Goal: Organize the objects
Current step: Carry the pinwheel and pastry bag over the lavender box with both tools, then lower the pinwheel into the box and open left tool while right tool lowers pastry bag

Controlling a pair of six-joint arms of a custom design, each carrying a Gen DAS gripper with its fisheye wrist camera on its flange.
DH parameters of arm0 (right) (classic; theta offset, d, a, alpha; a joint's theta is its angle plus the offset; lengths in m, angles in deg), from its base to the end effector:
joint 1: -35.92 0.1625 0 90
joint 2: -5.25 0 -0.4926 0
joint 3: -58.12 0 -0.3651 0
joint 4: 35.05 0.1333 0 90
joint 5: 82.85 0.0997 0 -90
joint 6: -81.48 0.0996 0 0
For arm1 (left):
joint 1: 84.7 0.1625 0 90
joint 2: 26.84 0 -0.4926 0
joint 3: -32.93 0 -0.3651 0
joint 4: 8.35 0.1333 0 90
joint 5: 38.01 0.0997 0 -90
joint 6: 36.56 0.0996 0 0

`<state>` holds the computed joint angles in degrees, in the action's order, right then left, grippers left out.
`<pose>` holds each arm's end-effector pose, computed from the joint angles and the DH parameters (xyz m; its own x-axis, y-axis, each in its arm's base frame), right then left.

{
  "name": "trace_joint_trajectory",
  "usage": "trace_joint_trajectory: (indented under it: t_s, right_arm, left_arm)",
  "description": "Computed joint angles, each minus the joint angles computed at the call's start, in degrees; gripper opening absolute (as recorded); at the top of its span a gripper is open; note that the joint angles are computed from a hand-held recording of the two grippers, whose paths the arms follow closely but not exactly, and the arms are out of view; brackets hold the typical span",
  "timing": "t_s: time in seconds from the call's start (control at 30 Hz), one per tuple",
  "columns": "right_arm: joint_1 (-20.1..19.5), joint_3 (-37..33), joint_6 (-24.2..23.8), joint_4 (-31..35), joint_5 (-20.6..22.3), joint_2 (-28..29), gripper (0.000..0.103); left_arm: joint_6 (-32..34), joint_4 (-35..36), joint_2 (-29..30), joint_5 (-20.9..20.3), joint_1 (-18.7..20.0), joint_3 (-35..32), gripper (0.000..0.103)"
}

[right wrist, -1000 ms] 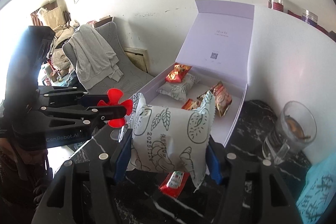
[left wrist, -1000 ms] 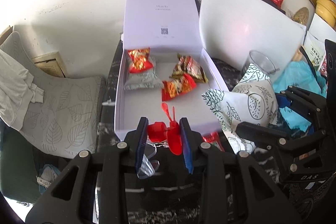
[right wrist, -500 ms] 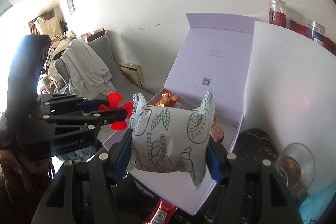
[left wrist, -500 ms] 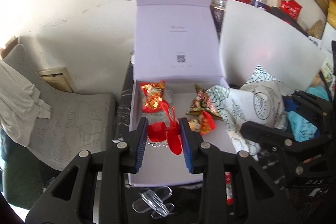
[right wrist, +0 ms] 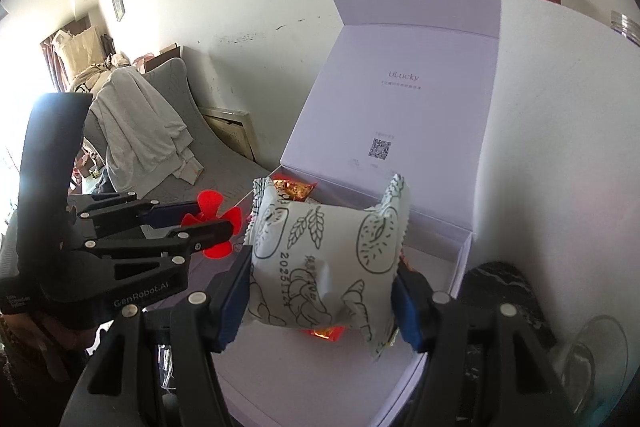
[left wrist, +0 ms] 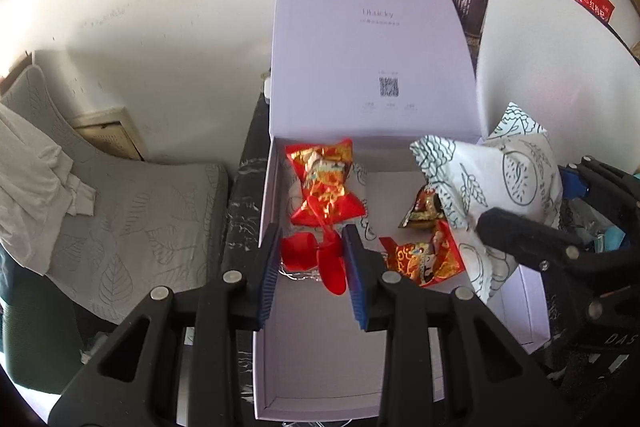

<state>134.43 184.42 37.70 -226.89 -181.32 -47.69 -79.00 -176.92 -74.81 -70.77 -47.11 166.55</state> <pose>0.1966 -0.5126 0.1667 -0.6238 -0.6570 0.4234 -0.7779 0.5744 -0.2547 -0.2240 -0.4464 0.0986 -0.7136 -0.0454 -0.6990 0.4130 0.7788 -0.4722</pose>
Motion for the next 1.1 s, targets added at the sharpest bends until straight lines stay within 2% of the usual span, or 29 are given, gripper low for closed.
trace_joint_trajectory:
  t_s: [0.37,0.6,0.97,1.1]
  right_arm:
    - [-0.4,0.3,0.5,3.7,-3.1,1.2,0.064]
    - [0.3,0.8,2.1,3.0,-6.9,2.6,0.064]
    - [0.8,1.2,4.5,4.7,-10.3,4.2,0.063]
    - [1.9,1.2,4.3,2.6,-13.8,5.4,0.064]
  left_arm:
    - [-2.7,3.3,1.0,-1.4,0.4,0.4,0.029]
    - [-4.5,6.6,1.3,-2.2,0.4,0.3,0.029]
    - [-6.0,11.8,2.4,-3.6,1.4,-1.3,0.029]
    - [-4.6,12.2,2.8,-4.4,2.1,-1.9,0.029]
